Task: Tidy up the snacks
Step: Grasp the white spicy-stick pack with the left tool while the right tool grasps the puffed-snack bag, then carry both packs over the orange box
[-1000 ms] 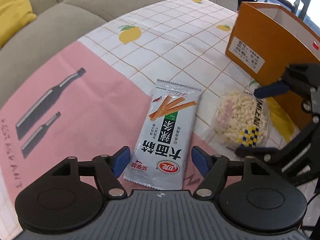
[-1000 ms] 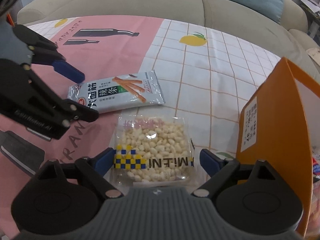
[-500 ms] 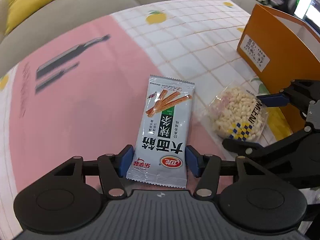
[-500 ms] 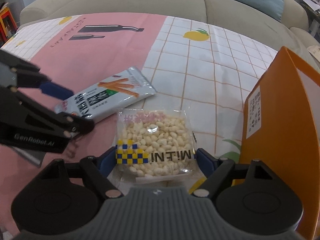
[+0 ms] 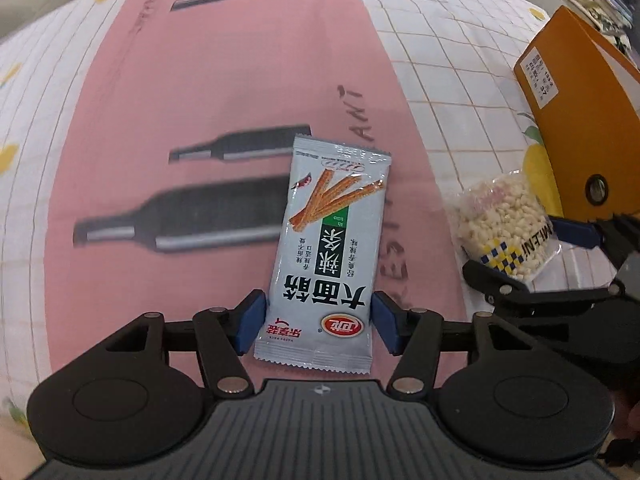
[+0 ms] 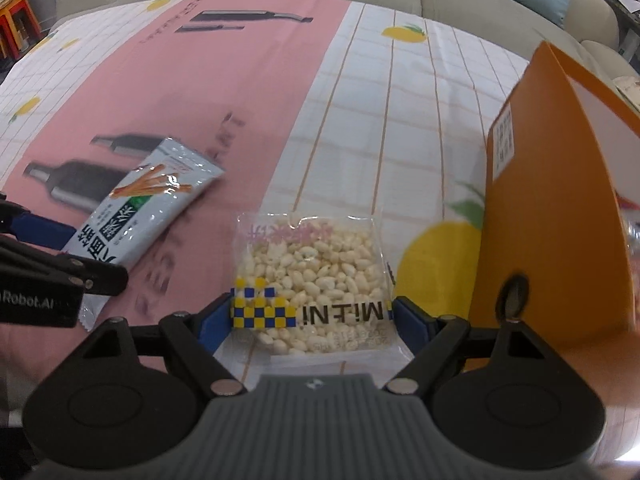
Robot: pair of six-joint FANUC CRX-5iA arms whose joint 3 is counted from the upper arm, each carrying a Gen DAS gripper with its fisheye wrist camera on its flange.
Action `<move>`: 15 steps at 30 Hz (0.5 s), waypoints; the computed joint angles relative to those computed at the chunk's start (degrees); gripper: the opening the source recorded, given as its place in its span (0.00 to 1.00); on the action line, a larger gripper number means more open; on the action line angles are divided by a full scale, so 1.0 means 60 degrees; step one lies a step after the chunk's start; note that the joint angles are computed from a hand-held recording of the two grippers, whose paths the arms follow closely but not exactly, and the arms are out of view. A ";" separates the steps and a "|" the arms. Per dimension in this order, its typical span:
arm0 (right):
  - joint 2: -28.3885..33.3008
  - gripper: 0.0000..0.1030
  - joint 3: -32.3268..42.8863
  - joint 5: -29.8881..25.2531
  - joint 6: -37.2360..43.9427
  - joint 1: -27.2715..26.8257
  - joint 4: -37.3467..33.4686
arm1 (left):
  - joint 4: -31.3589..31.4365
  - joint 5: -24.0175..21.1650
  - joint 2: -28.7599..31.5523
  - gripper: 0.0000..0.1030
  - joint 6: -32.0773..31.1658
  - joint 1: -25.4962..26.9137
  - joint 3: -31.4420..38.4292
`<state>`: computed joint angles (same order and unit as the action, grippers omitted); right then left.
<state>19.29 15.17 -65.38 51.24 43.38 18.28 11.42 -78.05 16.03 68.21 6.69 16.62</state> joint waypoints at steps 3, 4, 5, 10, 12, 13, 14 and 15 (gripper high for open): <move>-0.0268 0.83 -0.0398 0.0159 -0.0137 0.0107 0.0060 | 0.0141 0.0423 -0.0212 0.75 -0.0118 0.0012 -0.0356; -0.0301 0.84 -0.0436 0.0186 -0.0163 0.0107 0.0013 | 0.0277 0.0641 -0.0299 0.77 -0.0203 0.0047 -0.0532; -0.0336 0.86 -0.0474 0.0220 -0.0169 0.0101 -0.0026 | 0.0428 0.0943 -0.0390 0.81 -0.0273 0.0070 -0.0717; -0.0465 0.91 -0.0813 0.0791 -0.0328 0.0091 0.0364 | 0.0340 0.1688 -0.0393 0.85 0.0051 -0.0190 -0.0882; -0.0438 0.91 -0.0766 0.0883 -0.0296 0.0025 0.0213 | 0.0214 0.1730 -0.0309 0.86 0.0117 -0.0269 -0.0816; -0.0441 0.91 -0.0769 0.0919 -0.0331 0.0005 0.0162 | 0.0132 0.1975 -0.0393 0.86 0.0048 -0.0324 -0.0947; -0.0446 0.91 -0.0779 0.0981 -0.0350 -0.0026 0.0091 | 0.0016 0.2053 -0.0412 0.86 0.0025 -0.0376 -0.0965; -0.0463 0.91 -0.0807 0.1019 -0.0365 -0.0039 0.0049 | -0.0112 0.2156 -0.0454 0.86 -0.0014 -0.0431 -0.1008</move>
